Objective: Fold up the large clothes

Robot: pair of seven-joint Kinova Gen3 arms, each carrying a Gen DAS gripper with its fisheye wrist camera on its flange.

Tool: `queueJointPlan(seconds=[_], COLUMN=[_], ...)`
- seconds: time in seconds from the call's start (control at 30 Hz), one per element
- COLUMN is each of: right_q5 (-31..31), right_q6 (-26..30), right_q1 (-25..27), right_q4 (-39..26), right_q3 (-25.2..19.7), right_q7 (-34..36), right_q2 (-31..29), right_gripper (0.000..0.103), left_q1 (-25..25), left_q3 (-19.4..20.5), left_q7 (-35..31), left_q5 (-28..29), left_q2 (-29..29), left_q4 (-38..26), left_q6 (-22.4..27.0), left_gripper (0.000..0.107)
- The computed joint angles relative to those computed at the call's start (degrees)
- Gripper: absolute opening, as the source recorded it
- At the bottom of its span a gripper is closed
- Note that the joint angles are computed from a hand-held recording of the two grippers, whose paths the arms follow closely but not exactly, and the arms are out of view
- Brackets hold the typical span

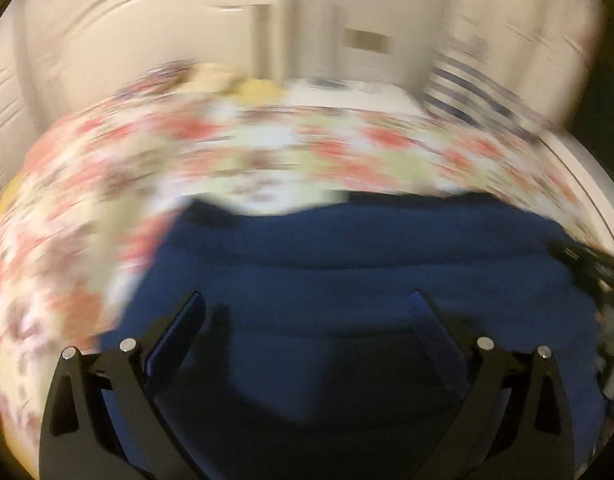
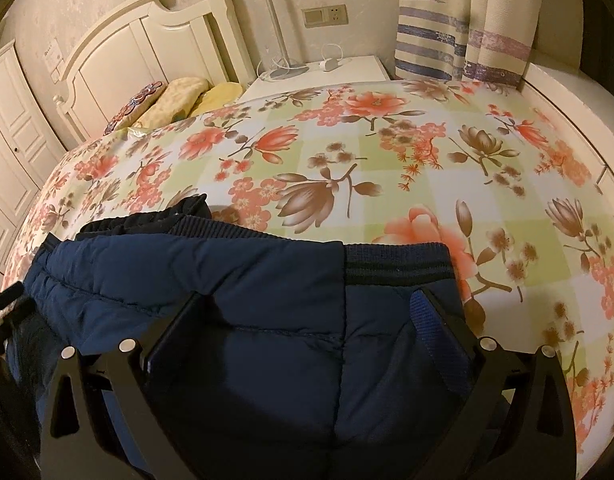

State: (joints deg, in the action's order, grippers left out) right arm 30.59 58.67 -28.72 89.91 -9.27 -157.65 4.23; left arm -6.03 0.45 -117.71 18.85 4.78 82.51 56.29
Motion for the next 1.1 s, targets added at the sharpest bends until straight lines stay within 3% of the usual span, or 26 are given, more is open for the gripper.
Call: queueJointPlan(seconds=[0.13, 0.2, 0.3, 0.43, 0.6, 0.7, 0.77, 0.87, 0.97, 1.03, 1.1], right_q5=[0.02, 0.37, 3.36, 12.68, 16.86, 18.44, 19.43, 15.31, 16.27, 16.41, 15.11], right_q6=[-0.03, 0.53, 4.82, 13.74, 18.28, 23.49, 24.69, 21.22, 23.21, 23.63, 23.88], right_q1=[-0.04, -0.13, -1.72, -12.34, -17.4, -23.19, -25.13, -20.47, -19.41, -21.62, -26.19], right_q4=[0.06, -0.16, -2.13, -5.76, -13.31, -17.59, -18.35, -16.04, -12.18, -8.12, -3.14], right_q3=[-0.02, -0.12, -0.67, 0.65, -6.46, -4.76, -3.24, -5.48, -7.6, -5.32, -0.01], right_q7=[-0.13, -0.05, -1.55, -5.2, 4.44, 10.71, 11.52, 9.74, 4.19, -0.47, -5.13], right_q2=[-0.03, 0.07, 1.23, 2.16, 7.73, 14.5, 16.03, 12.76, 9.02, 5.71, 1.44], right_gripper=[0.098, 0.098, 0.098, 0.098, 0.098, 0.098, 0.098, 0.098, 0.098, 0.098, 0.098], left_q1=[-9.3, -11.42, -7.36, -7.49, -7.94, -8.04, -8.23, -8.07, -8.39, -8.64, -8.79], left_q3=[0.64, 1.43, -0.42, -1.0, -0.94, -0.9, -0.89, -0.83, -0.81, -0.8, -0.81], left_q7=[0.64, 2.02, 1.87, 1.24, 1.22, 1.12, 1.01, 1.35, 1.09, 0.94, 0.84], left_q5=[5.12, 7.25, 3.93, 4.23, 4.42, 4.56, 4.87, 4.46, 4.93, 5.36, 5.59], left_q2=[6.67, 8.22, 5.8, 5.48, 5.87, 5.83, 6.1, 6.13, 6.26, 6.39, 6.43], left_q4=[-3.99, -5.39, -3.33, -2.8, -3.32, -3.2, -3.45, -3.67, -3.78, -3.86, -3.79], left_q6=[6.83, 9.21, 5.81, 4.79, 5.4, 5.35, 5.52, 5.76, 6.05, 6.27, 6.33], left_gripper=[0.101, 0.101, 0.101, 0.101, 0.101, 0.101, 0.101, 0.101, 0.101, 0.101, 0.101])
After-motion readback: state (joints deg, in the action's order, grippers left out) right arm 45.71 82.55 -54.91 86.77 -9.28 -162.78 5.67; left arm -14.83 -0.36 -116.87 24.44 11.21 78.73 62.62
